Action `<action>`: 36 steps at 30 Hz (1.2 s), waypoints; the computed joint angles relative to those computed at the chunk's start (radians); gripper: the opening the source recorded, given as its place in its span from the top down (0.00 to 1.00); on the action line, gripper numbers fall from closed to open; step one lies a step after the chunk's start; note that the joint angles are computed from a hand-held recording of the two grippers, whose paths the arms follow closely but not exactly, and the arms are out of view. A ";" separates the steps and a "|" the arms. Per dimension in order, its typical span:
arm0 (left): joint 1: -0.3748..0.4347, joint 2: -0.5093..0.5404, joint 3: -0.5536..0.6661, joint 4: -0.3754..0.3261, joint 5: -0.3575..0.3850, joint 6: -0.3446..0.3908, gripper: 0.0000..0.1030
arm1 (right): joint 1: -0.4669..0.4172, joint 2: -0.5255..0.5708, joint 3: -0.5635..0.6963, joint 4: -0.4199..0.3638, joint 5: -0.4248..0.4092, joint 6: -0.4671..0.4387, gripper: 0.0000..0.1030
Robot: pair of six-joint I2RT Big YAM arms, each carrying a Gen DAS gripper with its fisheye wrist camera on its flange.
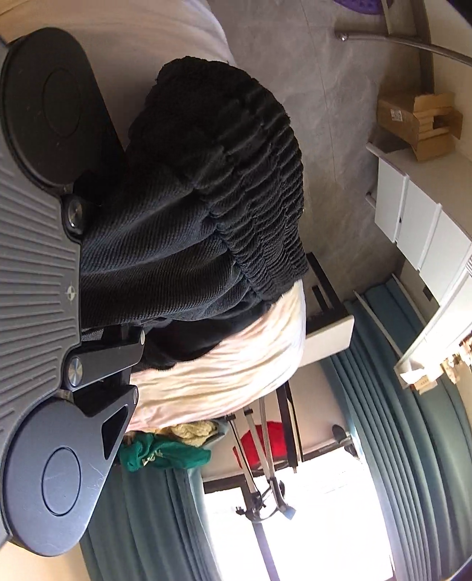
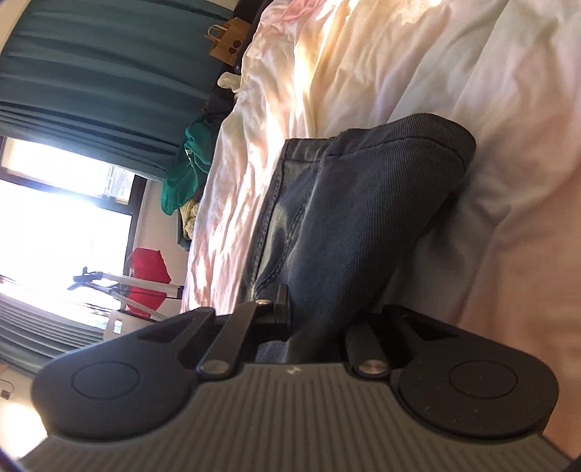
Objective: Fold clothes
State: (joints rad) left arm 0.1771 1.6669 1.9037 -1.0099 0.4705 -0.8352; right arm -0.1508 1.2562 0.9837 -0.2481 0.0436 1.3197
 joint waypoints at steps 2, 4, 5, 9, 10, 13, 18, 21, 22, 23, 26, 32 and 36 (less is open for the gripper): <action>0.008 -0.026 -0.063 0.037 0.005 0.008 0.84 | 0.007 0.008 0.021 -0.041 0.009 -0.100 0.89; 0.013 -0.044 -0.104 0.063 0.015 0.035 0.82 | 0.014 0.009 0.032 -0.060 0.023 -0.168 0.89; 0.014 -0.048 -0.115 0.069 0.016 0.049 0.81 | 0.016 0.009 0.033 -0.063 0.026 -0.183 0.89; 0.000 -0.055 -0.122 0.052 -0.009 0.088 0.71 | 0.001 0.008 0.010 -0.033 -0.005 -0.126 0.89; -0.005 -0.061 -0.126 0.051 -0.015 0.095 0.66 | -0.006 0.007 0.002 -0.024 -0.020 -0.112 0.89; -0.027 -0.079 -0.132 0.025 -0.060 0.177 0.27 | -0.022 0.003 -0.020 0.001 -0.056 -0.074 0.88; -0.038 -0.107 -0.124 -0.043 -0.128 0.280 0.23 | -0.037 -0.004 -0.040 0.012 -0.061 -0.112 0.80; -0.042 -0.121 -0.112 -0.058 -0.164 0.304 0.23 | -0.053 -0.007 -0.067 0.049 -0.055 -0.074 0.65; -0.048 -0.123 -0.105 -0.065 -0.184 0.310 0.23 | -0.059 -0.007 -0.078 0.070 -0.057 -0.048 0.63; -0.059 -0.123 -0.092 -0.073 -0.208 0.315 0.22 | -0.065 -0.008 -0.093 0.103 -0.067 -0.020 0.61; -0.098 -0.101 -0.016 -0.125 -0.267 0.354 0.22 | -0.073 0.000 -0.106 0.150 -0.087 -0.015 0.61; -0.172 -0.085 0.064 -0.172 -0.384 0.376 0.20 | -0.083 0.020 -0.118 0.223 -0.106 -0.028 0.61; -0.157 -0.129 0.002 -0.136 -0.374 0.403 0.20 | -0.091 0.029 -0.123 0.246 -0.118 -0.037 0.80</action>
